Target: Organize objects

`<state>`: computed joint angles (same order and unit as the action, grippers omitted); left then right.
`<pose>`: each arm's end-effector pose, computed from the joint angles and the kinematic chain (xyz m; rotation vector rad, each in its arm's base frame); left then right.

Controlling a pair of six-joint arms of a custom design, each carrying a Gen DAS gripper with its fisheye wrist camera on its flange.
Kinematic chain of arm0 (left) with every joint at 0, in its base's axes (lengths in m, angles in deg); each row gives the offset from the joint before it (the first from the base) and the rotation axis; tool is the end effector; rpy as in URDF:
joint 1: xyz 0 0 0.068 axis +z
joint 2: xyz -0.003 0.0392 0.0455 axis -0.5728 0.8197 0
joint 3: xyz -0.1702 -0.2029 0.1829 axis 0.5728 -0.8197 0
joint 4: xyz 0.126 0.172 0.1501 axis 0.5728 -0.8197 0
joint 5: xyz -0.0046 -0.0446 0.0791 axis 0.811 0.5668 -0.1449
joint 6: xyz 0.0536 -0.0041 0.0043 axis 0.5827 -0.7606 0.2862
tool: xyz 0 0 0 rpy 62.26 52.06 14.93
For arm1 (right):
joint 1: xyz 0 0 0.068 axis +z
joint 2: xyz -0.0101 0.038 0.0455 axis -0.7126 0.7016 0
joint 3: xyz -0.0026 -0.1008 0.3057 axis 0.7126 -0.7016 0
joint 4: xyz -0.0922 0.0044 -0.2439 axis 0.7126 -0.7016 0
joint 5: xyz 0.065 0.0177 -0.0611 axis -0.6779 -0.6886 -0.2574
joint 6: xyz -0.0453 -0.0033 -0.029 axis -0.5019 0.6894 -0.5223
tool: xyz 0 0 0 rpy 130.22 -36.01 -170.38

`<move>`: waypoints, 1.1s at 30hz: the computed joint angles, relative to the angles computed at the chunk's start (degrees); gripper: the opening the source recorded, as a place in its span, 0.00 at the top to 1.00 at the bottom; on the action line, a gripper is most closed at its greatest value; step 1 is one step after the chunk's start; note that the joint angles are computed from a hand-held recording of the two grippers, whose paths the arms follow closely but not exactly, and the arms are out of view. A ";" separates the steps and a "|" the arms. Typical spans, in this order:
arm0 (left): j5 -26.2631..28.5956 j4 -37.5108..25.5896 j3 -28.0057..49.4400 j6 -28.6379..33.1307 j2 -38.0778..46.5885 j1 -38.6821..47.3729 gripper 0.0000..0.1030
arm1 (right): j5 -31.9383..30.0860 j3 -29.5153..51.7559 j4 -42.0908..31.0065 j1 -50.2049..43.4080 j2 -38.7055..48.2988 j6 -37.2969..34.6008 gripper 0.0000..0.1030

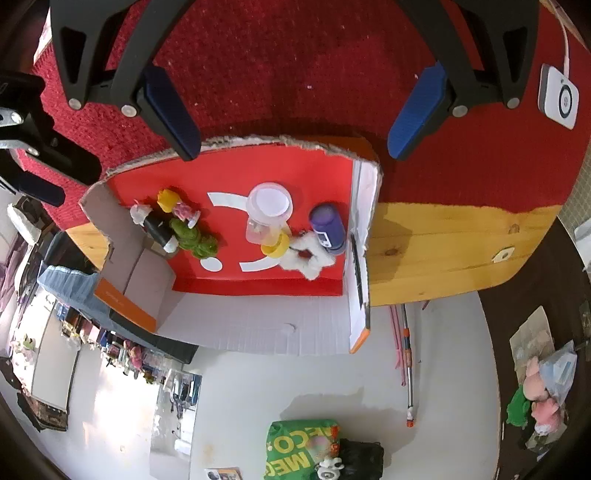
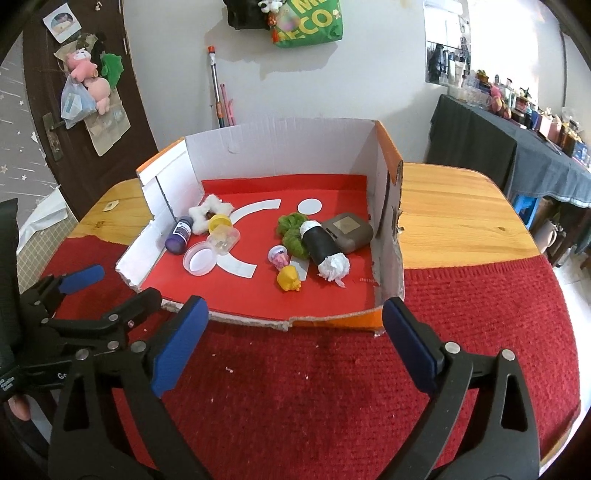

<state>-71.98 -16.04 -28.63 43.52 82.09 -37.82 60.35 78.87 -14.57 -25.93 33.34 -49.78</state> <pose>0.3119 -0.0165 0.0725 0.0041 2.3589 -0.0762 0.3175 0.1104 0.1183 -0.1401 2.3444 0.2040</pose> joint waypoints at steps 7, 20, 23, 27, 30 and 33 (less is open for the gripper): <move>0.59 1.45 -2.25 -0.89 0.02 0.40 0.00 | 0.55 -3.02 2.06 0.79 -0.97 0.57 0.06; -0.13 4.26 -5.30 -1.85 2.81 -0.37 0.00 | 0.85 -5.80 4.82 1.80 2.16 1.58 0.06; -0.94 4.31 -5.49 -1.87 3.74 -0.87 0.00 | 0.89 -5.83 4.86 2.12 3.08 1.80 0.06; -1.31 4.10 -5.32 -1.89 4.95 -1.15 0.00 | 0.63 -6.04 5.22 2.06 4.20 2.12 0.06; -0.98 3.60 -4.92 -2.05 5.85 -0.82 0.00 | 0.55 -6.07 5.48 1.81 5.10 2.14 0.06; -0.62 2.83 -4.40 -2.11 6.55 -0.42 0.00 | 0.35 -6.02 5.71 1.49 5.94 2.13 0.06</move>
